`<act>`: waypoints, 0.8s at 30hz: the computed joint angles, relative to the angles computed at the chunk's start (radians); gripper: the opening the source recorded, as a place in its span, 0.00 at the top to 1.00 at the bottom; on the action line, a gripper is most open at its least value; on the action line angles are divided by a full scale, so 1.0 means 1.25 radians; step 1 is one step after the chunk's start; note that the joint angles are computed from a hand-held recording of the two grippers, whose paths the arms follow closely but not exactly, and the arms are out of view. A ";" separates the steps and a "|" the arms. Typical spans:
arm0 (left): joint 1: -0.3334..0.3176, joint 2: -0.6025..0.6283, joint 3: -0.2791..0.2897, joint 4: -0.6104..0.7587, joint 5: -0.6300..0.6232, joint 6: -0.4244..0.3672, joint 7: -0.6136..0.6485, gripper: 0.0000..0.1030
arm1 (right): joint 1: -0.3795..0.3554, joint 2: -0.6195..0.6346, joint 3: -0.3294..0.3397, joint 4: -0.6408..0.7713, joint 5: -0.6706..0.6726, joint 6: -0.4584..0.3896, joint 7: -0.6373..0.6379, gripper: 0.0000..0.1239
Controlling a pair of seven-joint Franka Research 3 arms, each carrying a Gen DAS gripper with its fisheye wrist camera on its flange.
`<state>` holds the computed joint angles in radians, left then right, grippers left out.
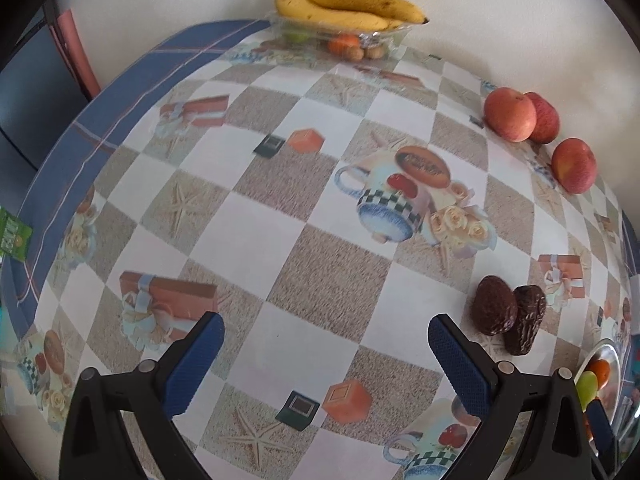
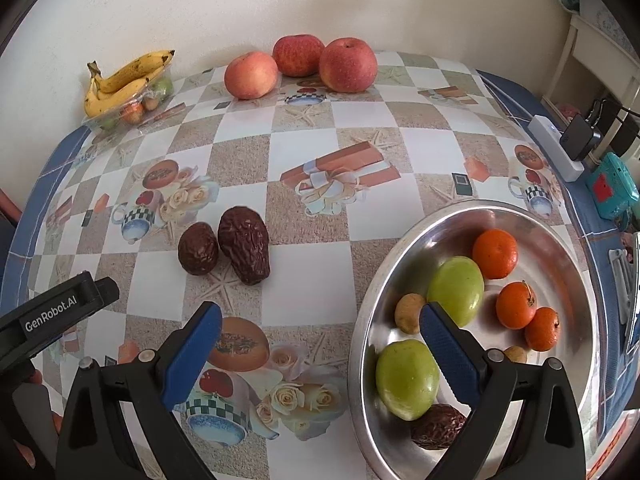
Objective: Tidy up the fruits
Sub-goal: 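Move both tools back from the bowl toward the two dark dates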
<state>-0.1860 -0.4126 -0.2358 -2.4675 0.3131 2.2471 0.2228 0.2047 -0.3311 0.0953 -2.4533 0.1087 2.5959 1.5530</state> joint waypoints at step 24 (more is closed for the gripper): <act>0.036 0.041 -0.004 0.047 0.107 0.077 0.016 0.00 | 0.030 0.060 -0.026 0.068 0.133 -0.002 -0.084 0.20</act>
<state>-0.1413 -0.3613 -0.2404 -2.4081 0.4463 2.3435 0.2428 0.2416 -0.2560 0.0629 -2.3688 0.2753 2.5928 1.4485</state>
